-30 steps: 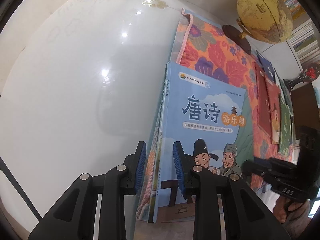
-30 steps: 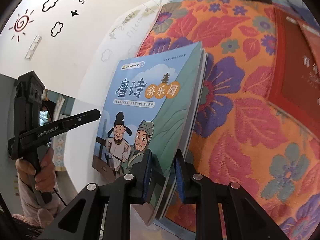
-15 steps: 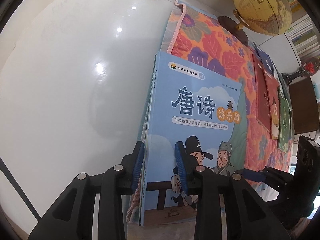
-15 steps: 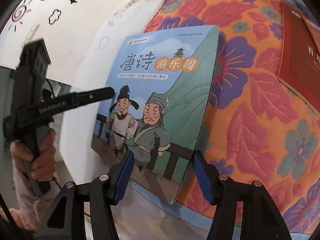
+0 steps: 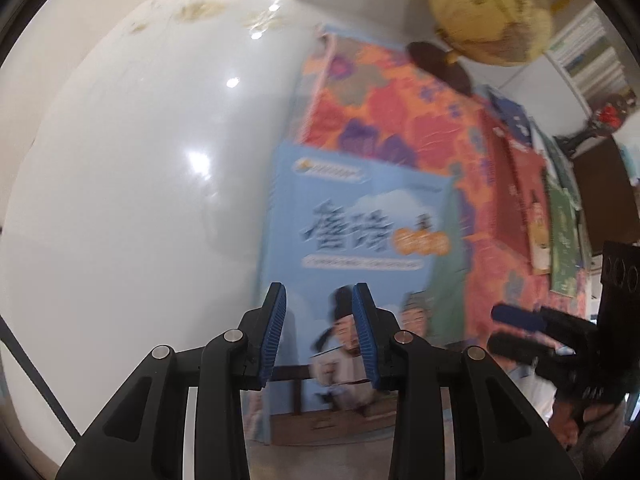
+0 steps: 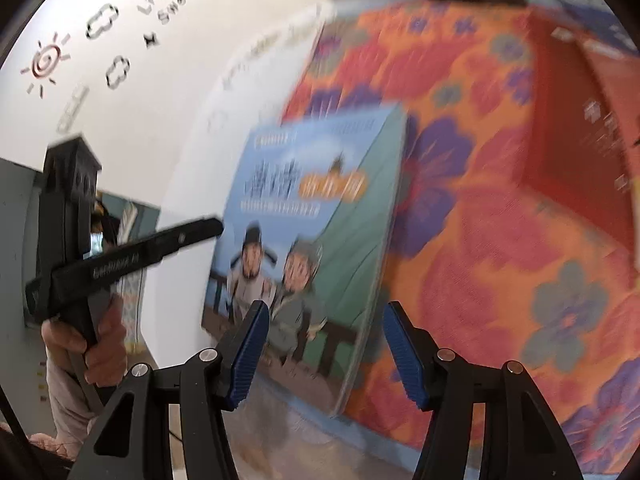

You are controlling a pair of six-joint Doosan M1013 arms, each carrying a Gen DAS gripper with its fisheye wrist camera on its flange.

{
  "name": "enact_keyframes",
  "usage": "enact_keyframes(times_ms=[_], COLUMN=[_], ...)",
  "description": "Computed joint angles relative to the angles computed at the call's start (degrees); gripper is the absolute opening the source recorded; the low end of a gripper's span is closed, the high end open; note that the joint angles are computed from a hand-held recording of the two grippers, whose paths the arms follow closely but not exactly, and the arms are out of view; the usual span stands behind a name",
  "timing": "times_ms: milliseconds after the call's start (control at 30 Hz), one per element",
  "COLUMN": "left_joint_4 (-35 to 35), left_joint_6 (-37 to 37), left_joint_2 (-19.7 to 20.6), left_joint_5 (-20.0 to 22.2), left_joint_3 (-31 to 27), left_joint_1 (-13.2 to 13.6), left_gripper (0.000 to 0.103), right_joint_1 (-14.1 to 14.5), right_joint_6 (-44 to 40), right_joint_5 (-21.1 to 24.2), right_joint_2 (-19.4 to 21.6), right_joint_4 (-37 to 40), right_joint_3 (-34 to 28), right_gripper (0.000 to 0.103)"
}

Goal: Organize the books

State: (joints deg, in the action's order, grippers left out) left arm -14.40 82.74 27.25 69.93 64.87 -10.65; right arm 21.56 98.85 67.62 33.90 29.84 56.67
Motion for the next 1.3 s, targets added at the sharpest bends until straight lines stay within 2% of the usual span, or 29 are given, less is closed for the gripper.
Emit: enact_keyframes(times_ms=[100,233,333,400,633,867,967,1100,1300], left_joint_4=[0.72,-0.76,-3.00,-5.11,-8.70,-13.32,-14.50,-12.29,-9.93], left_joint_6=[0.30,0.09,0.15,1.20,3.59,2.41,1.82,-1.08,-3.55], left_joint_2=[0.78,1.98,3.08,4.82,11.36,16.98,18.50,20.12,20.36], left_joint_5=[0.11,-2.39,-4.17,-2.96,3.42,10.68,13.69,16.68,17.57], left_joint_3=[-2.27,-5.32,-7.39,-10.19,-19.60,-27.06,-28.73,-30.44,-30.78], left_joint_1=[-1.13,-3.14,-4.57,-5.83,-11.65,-15.91,-17.05,-18.52,-20.09], left_gripper=[0.031,0.031,0.032,0.032,0.032,0.032,0.032,0.032,0.032], right_joint_1=[-1.66,-4.39,-6.34,-7.38,-12.13,-17.41,-18.69,-19.92,-20.85], right_joint_6=[-1.29,-2.36,-2.56,-1.22,4.15,0.88,-1.00,-3.08,-6.25], right_joint_5=[-4.70,-11.24,-14.83,-15.88,-13.65,-9.23,-7.19,-4.83,-2.23], right_joint_2=[-2.56,-6.90,-9.94,-11.24,-14.87,-16.03,-15.61,-14.56,-12.93], right_joint_4=[0.75,0.23,-1.67,-3.91,-12.61,-10.84,-10.58,-10.34,-8.14], right_joint_3=[3.06,7.91,11.05,12.27,16.21,19.19,19.83,19.77,19.22], right_gripper=[0.059,0.059,0.059,0.059,0.059,0.059,0.059,0.059,0.060])
